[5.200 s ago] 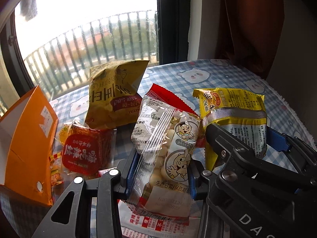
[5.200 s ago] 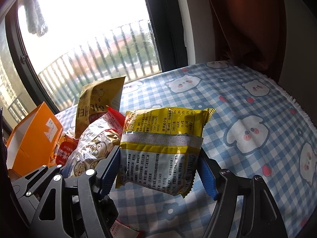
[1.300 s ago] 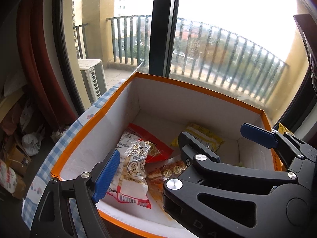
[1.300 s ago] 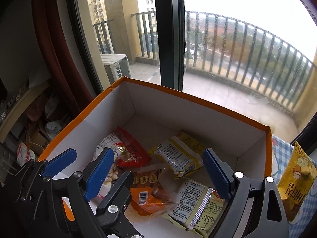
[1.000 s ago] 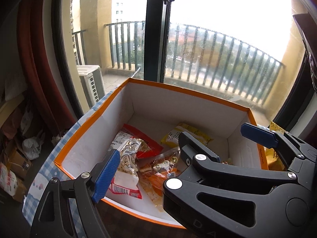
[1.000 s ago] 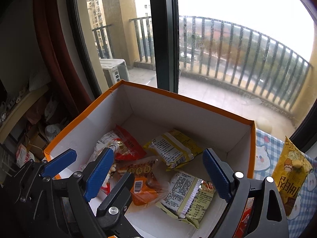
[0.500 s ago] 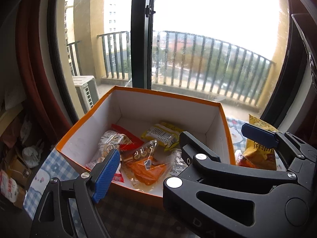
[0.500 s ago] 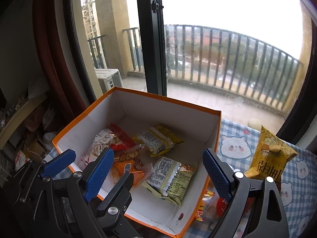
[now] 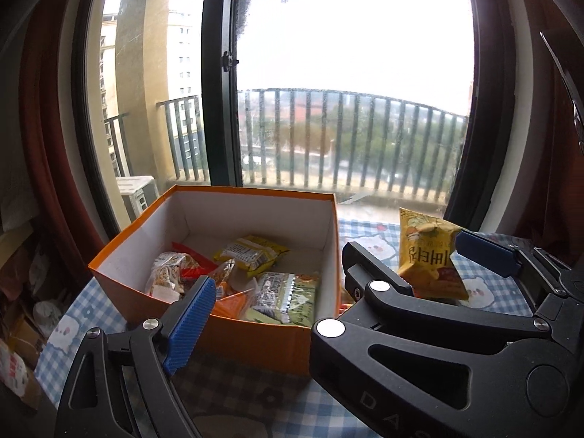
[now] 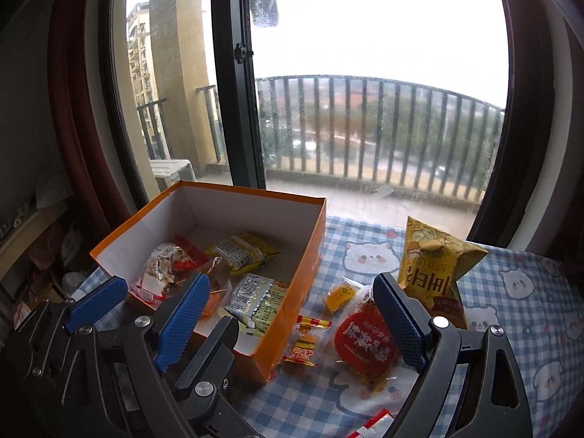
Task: Organize snacks
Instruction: 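Withdraw both tools from the box toward the remaining snacks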
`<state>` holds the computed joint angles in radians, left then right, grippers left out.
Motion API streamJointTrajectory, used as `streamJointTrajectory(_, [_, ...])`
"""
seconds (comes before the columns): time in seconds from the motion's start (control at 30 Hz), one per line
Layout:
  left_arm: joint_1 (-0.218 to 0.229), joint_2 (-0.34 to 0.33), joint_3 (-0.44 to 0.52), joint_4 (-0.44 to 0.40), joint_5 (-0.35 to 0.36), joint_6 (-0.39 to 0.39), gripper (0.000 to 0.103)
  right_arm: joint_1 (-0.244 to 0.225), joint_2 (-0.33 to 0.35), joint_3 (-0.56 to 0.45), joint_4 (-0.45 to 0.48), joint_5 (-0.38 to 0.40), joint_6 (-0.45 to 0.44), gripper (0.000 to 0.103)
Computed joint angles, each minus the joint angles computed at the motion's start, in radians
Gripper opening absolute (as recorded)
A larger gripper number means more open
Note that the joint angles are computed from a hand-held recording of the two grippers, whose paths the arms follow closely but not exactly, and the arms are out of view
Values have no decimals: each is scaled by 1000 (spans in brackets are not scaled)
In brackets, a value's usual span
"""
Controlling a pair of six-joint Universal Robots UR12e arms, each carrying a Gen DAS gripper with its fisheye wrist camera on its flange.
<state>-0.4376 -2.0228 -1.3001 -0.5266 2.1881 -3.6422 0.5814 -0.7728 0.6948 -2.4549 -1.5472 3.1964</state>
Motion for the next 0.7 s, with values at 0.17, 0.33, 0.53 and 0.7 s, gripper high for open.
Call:
streamJointTrajectory(0.17, [-18,-15,-1,44,-36,32,90,-8,-71,143,-92,-60,32,93])
streamJointTrajectory(0.33, [-30,-31,3,71,-72,38,91,-16,-114,232,-135,-107,57,93])
streamJointTrajectory(0.53, [-44,-51,4,75,-115,38,93,-25,-156,332,-189,-164,96,93])
streamJointTrajectory(0.7, [-53,-69,13,38,-145,43,93,-39,-176,394,-190,-160,111,93])
